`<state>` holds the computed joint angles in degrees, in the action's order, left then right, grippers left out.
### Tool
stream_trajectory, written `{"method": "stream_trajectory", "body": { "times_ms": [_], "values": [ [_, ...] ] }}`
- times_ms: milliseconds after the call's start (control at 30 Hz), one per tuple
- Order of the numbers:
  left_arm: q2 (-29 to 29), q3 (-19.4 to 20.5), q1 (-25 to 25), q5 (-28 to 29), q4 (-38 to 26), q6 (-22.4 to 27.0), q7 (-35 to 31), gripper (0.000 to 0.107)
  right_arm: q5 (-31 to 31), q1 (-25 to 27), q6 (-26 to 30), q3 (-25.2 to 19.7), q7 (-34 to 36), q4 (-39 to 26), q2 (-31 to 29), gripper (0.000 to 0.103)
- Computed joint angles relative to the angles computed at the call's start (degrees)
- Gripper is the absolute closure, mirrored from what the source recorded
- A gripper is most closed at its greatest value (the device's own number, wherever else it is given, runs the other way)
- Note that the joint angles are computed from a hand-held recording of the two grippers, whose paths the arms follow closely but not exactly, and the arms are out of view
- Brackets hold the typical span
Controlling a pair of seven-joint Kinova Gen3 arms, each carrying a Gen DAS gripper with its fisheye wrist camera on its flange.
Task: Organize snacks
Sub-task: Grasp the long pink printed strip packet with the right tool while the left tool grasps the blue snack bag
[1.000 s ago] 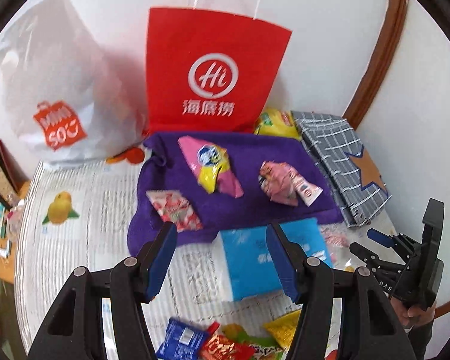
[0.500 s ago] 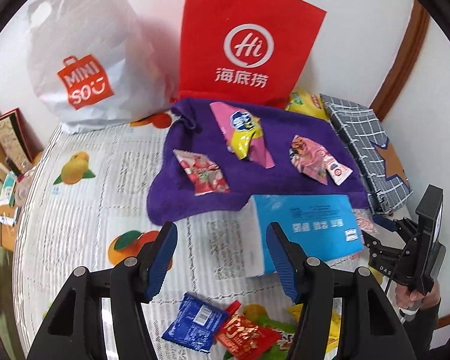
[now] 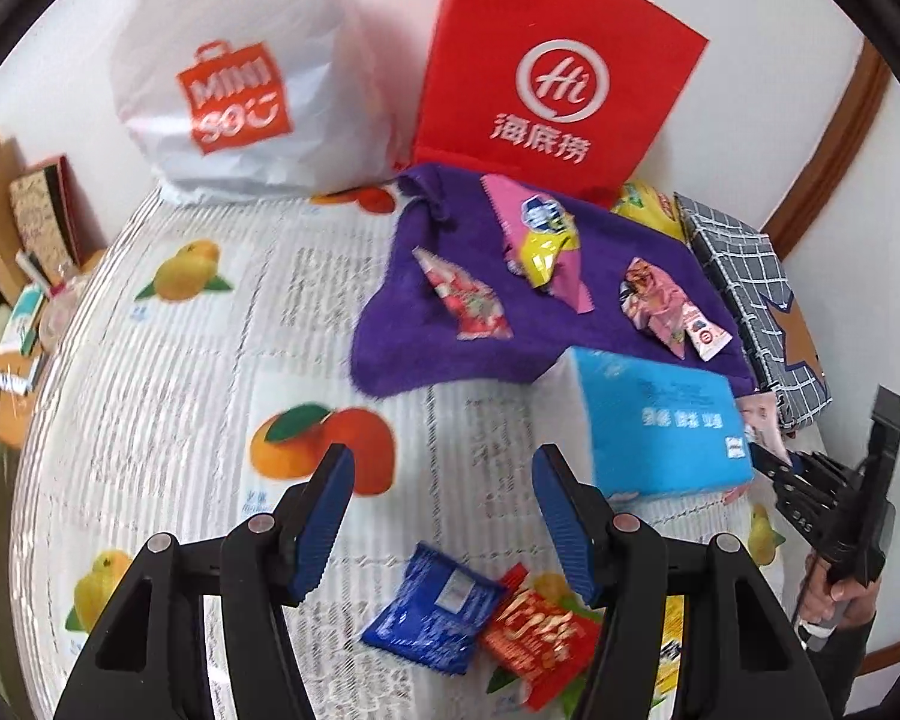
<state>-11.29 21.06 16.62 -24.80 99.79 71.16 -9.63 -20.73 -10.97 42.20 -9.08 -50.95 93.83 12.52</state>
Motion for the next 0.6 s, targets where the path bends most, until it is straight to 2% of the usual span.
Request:
{"method": "stream_trajectory", "body": {
  "times_ms": [167, 367, 600],
  "values": [
    [-1.94, -0.33, 0.1, 2.51, 3.52, -1.8, -0.07, 0.048, -2.25, 0.94, 0.23, 0.54, -0.62, 3.48, -3.46, 0.085],
    [-1.34, -0.08, 0.91, 5.79, 6.84, -5.77, -2.78, 0.048, -4.41, 1.26, -0.27, 1.71, 0.01, 7.07, -6.71, 0.085],
    [-0.69, 1.21, 2.95, 5.77, 9.52, -9.34, -3.12, 0.05, -4.55, 1.04, -0.94, 3.07, 0.04, 9.82, -9.34, 0.085]
  ]
}}
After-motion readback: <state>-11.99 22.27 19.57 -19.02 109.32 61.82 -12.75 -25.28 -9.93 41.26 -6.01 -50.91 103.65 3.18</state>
